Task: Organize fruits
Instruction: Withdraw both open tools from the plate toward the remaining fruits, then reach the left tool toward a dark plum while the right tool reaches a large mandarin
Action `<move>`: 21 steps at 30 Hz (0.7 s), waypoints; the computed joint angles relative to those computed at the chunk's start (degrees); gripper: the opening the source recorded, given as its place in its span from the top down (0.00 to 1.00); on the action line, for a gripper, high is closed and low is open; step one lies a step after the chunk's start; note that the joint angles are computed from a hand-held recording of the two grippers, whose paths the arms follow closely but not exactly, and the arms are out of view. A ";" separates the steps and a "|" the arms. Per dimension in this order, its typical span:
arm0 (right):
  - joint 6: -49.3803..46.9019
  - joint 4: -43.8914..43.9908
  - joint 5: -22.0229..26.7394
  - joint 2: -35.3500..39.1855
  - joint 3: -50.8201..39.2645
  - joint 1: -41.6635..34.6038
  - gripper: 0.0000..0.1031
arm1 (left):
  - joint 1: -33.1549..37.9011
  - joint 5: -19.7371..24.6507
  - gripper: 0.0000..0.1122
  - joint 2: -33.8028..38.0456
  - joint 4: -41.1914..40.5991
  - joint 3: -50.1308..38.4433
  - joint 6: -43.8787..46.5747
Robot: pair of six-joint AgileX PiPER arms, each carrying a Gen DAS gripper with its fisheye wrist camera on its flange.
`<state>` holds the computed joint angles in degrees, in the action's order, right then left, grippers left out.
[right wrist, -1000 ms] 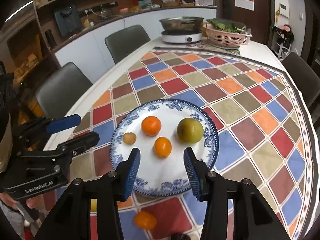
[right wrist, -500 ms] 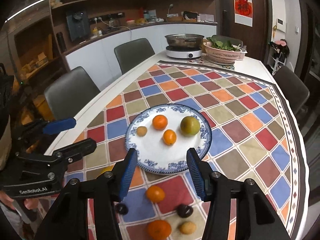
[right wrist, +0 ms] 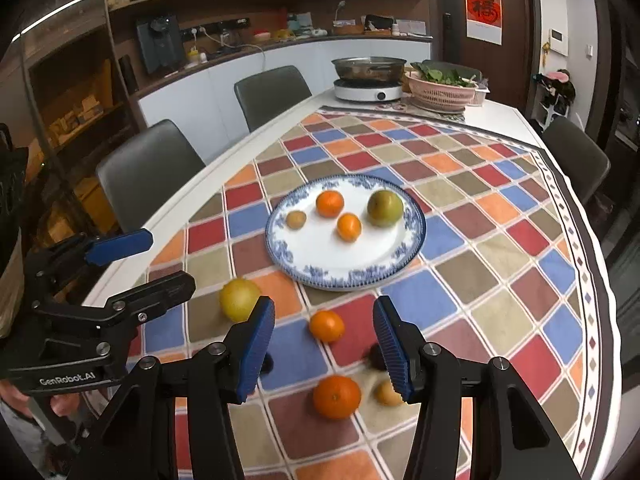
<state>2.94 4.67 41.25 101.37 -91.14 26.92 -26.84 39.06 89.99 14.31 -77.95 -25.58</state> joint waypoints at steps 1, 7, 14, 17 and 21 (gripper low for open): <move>0.37 -0.37 -0.06 -0.34 0.89 0.20 0.49 | -0.21 -0.12 0.34 -0.02 -0.23 0.70 -0.13; 2.49 -2.85 -1.33 -2.39 6.14 1.07 0.49 | -1.34 -1.70 0.34 -0.43 0.99 4.82 -1.57; 4.34 -5.67 -3.86 -3.67 11.66 2.64 0.49 | -2.15 -4.21 0.34 -0.86 2.76 9.07 -2.45; 3.27 -4.75 -4.47 -3.57 13.40 2.64 0.49 | -2.64 -5.31 0.34 -0.48 3.50 10.28 -2.51; 1.22 -2.59 -4.27 -2.65 14.35 2.08 0.49 | -2.60 -6.96 0.35 0.66 1.90 11.06 -0.20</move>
<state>4.16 2.08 36.98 98.72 -76.80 29.00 -29.44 32.09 90.65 16.21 -66.89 -25.78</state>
